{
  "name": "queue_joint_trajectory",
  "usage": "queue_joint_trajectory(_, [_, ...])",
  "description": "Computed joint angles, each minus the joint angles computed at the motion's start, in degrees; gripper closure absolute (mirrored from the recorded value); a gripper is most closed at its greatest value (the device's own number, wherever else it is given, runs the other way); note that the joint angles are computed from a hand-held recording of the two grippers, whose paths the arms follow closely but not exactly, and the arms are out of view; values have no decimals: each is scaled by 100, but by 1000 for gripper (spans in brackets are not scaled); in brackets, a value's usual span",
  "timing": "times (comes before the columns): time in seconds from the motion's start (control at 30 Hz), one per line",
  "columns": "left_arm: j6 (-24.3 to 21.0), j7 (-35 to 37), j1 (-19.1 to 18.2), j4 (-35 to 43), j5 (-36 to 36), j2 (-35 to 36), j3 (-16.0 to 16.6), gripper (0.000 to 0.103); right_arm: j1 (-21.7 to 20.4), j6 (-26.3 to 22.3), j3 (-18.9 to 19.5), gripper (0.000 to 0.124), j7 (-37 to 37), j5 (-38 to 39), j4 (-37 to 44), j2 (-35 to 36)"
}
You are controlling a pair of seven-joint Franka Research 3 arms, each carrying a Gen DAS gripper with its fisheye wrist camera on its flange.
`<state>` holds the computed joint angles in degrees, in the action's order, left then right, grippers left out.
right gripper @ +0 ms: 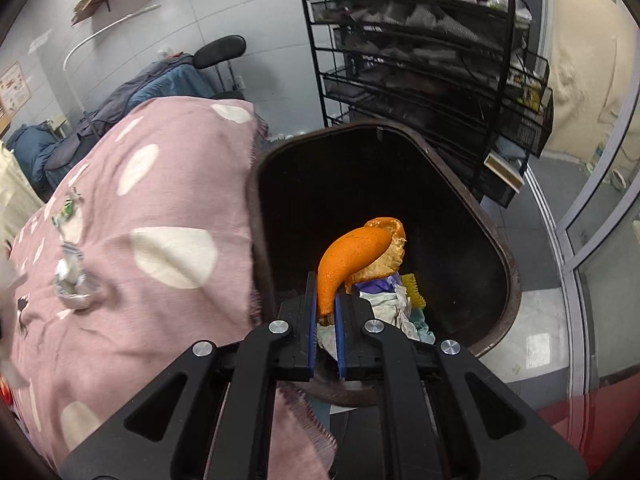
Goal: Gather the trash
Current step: 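Carry the orange peel into the bin and open the right tool, then carry the white wipe over the bin and open the left tool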
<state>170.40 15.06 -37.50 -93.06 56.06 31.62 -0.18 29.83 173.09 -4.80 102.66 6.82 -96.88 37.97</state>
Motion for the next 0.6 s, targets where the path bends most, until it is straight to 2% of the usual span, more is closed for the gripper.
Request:
queue_joint_trajectory(0.07, [-89,345,98,198,-208,150,-200,72,-61,-116,19,115,17,35,202,168])
queue_joint_trajectory(0.23, [-183,1037,190,556,-748,438,-443,72,-319,-356,185,115,28,163,687,609])
queue_joint_trajectory(0.4, [-263,1570,137,801,-1244,640,-480,72,-539,-500,378,113,-24,338,870,801])
queue_joint_trajectory(0.5, [-311,1841,126,951,-1503,761,-516,72,-558,-472,391,93,-14,385,785,771])
queue_joint_trajectory(0.53, [-330,1909,108,994,-1569,791,-510,72,-556,-344,403,76,-25,404,654,703])
queue_joint_trajectory(0.57, [-356,1996,102,1054,-1640,834,-521,72,-526,-160,387,65,-24,419,494,621])
queue_joint_trajectory(0.6, [-377,2078,98,1117,-1711,880,-532,72,-492,-11,358,64,-27,427,399,583])
